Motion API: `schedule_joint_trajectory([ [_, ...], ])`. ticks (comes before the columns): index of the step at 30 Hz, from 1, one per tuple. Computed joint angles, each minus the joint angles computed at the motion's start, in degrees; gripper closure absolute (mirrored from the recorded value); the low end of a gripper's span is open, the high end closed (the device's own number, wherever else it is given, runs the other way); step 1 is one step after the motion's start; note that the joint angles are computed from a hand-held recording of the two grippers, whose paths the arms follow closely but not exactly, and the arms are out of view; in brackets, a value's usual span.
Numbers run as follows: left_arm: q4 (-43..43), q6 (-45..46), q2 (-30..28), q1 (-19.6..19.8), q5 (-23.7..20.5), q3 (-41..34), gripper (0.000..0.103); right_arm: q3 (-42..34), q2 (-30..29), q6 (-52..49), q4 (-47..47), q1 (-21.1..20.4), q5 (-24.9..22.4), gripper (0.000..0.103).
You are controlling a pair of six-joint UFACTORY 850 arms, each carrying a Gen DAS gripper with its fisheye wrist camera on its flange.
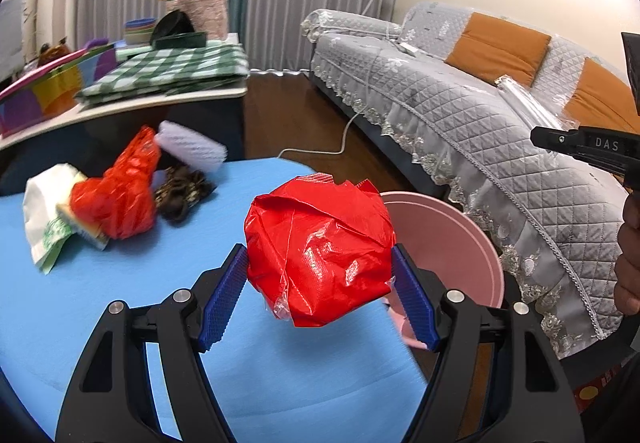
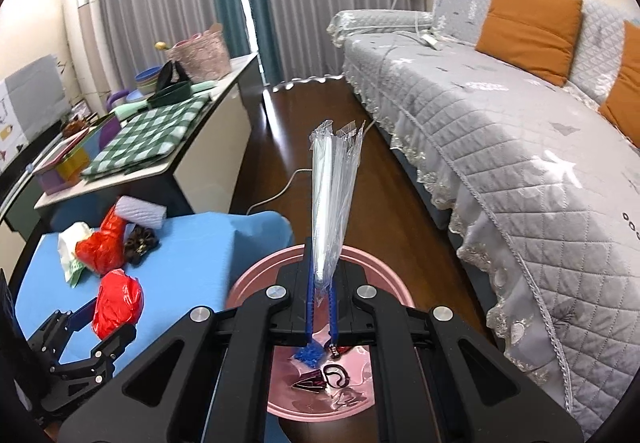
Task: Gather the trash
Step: 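Carry the clear pack and red bag in both grippers over the pink basin, then open both grippers to drop the clear pack and red bag into the basin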
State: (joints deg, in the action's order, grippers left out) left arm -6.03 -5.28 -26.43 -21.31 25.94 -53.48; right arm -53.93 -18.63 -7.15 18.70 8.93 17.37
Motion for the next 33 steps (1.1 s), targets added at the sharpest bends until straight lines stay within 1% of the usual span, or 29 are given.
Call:
schedule_joint_trajectory([
  [7,2.3,-1.2,-1.4,-1.5,-0.7,-3.0,0.033,0.1,0.0,0.5,-0.4,-0.8,-0.4,0.097],
  [18,4.2,-1.5,-5.2,-3.2,-2.3,-8.4,0.033,-0.9,-0.9,1.4,-1.8,-1.0,-1.5,0.097],
  [28,6.9,-3.2,-9.2,-3.6,-4.6,-14.2,0.033,-1.8,-2.3,2.0,-3.1,-1.0,-2.2,0.097],
  [29,8.4,-4.3,-9.6,-3.6,-5.0,-14.8,0.033,-1.9,-2.5,3.1,-4.5,-1.1,-2.4,0.093],
  [30,9.7,-5.0,-10.0,-3.6,-5.4,-15.4,0.032,-2.1,-2.7,4.2,-5.9,-1.1,-2.6,0.093],
  [31,10.3,-5.1,-10.3,-3.6,-5.9,-16.0,0.032,-2.3,-2.9,4.2,-6.3,-1.0,-2.7,0.085],
  [32,10.0,-4.4,-10.6,-3.7,-6.3,-16.4,0.028,-2.3,-3.0,2.3,-4.4,-0.9,-2.3,0.066],
  [33,9.3,-3.9,-10.7,-3.7,-6.5,-16.6,0.025,-2.1,-2.9,0.5,-2.2,-0.8,-1.5,0.057],
])
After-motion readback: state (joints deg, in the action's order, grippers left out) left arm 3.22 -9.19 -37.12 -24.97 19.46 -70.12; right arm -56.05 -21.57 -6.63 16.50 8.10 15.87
